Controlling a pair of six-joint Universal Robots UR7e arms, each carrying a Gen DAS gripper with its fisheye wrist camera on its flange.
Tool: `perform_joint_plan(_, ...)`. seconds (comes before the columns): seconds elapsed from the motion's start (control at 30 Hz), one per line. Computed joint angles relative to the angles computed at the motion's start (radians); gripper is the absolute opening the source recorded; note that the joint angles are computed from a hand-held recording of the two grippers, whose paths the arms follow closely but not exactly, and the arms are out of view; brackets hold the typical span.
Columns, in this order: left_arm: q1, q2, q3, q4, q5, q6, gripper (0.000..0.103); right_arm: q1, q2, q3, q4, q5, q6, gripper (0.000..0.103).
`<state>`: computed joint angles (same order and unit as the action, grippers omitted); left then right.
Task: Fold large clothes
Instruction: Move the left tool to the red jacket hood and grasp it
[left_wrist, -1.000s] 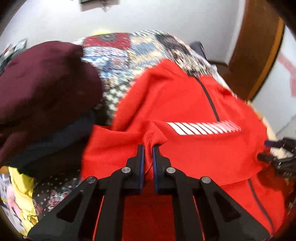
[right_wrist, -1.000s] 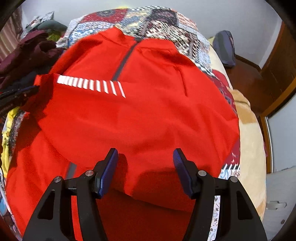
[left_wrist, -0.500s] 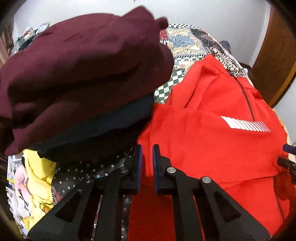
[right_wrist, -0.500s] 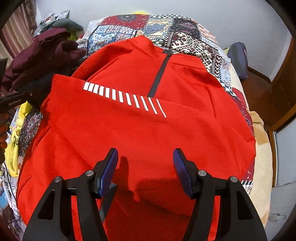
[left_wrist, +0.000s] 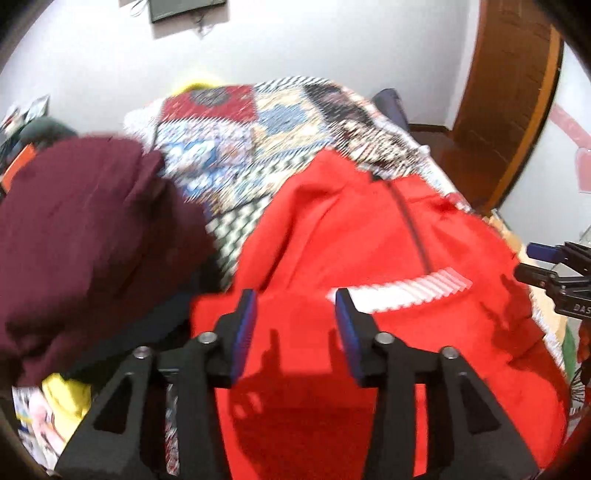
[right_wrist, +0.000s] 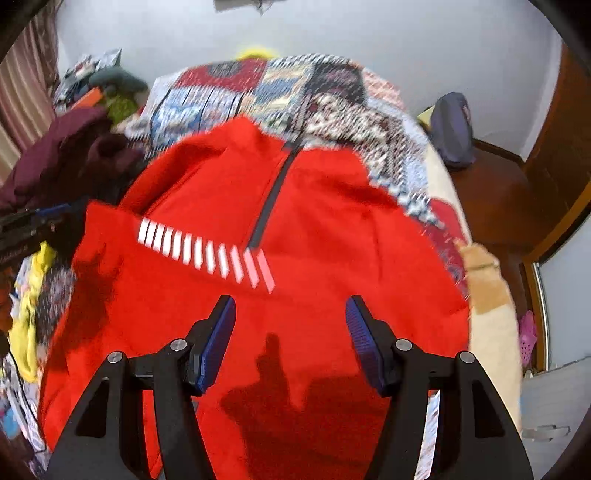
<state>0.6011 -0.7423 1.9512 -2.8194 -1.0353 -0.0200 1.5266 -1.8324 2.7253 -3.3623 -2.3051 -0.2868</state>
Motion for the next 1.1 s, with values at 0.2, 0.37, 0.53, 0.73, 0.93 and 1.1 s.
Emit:
perform_joint_plan(0.2, -0.001, 0.137, -0.195, 0.023, -0.035, 0.049, 0.057, -0.072, -0.025, -0.087, 0.019, 0.056, -0.069, 0.058)
perform_joint_plan(0.37, 0.026, 0.246, -0.355, 0.087, -0.051, 0.043, 0.057, -0.147, 0.003, -0.158, 0.033, 0.128, -0.094, 0.058)
perform_joint_plan(0.53, 0.051, 0.333, -0.468, 0.129, -0.053, 0.057, 0.057, -0.225, 0.072, -0.229, 0.042, 0.195, -0.107, 0.058)
perform_joint_plan(0.73, 0.086, 0.446, -0.613, 0.187, -0.01, 0.046, 0.061, -0.315, 0.166, -0.315, 0.08, 0.224, -0.087, 0.058)
perform_joint_plan(0.93, 0.124, 0.522, -0.705, 0.242, -0.016, 0.032, 0.062, -0.4, 0.231, -0.384, 0.166, 0.301, -0.05, 0.058)
perform_joint_plan(1.1, 0.147, 0.521, -0.697, 0.211, -0.075, -0.018, 0.062, -0.436, 0.241, -0.372, 0.12, 0.385, -0.062, 0.058)
